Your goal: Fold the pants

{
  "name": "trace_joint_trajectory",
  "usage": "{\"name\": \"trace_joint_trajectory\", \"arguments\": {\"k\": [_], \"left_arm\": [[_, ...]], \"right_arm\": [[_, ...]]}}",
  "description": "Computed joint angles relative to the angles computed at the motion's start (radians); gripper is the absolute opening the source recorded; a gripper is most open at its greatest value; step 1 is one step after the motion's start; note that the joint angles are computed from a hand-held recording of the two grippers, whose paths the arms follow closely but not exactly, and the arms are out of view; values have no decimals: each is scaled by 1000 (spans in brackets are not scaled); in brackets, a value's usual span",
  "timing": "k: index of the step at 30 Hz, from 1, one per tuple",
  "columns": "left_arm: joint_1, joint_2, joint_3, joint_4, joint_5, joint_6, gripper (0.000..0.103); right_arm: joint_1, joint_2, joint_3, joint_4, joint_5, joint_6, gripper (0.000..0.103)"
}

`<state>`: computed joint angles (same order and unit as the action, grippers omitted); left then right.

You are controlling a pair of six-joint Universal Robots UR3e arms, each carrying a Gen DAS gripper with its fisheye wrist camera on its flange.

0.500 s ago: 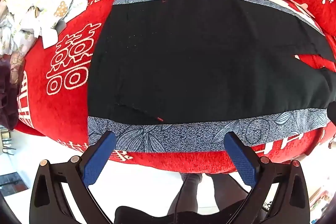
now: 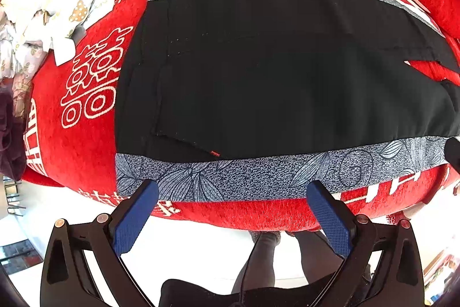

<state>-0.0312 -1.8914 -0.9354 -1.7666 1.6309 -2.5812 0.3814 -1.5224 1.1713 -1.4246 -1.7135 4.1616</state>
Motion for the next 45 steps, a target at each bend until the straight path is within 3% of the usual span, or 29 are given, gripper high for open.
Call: {"name": "trace_joint_trajectory", "arguments": {"k": [8,14,19,27,45], "left_arm": [[25,15,-6,3,-15,24,103],[39,10,-11,9,-9,43,103],[48,-26,41,-25,-18,10,103],[55,-30,59,-48,-40,19,103],[91,15,-46,0,-36,5,103]], "right_arm": [[23,49,-26,16,-7,14,103],[37,141,-158,123,-6,-14,103],[25,150,-139,103,39,-51,103],[35,180,-168,126,13,-49,103],[64,171,-163,104,6,-43,103]]}}
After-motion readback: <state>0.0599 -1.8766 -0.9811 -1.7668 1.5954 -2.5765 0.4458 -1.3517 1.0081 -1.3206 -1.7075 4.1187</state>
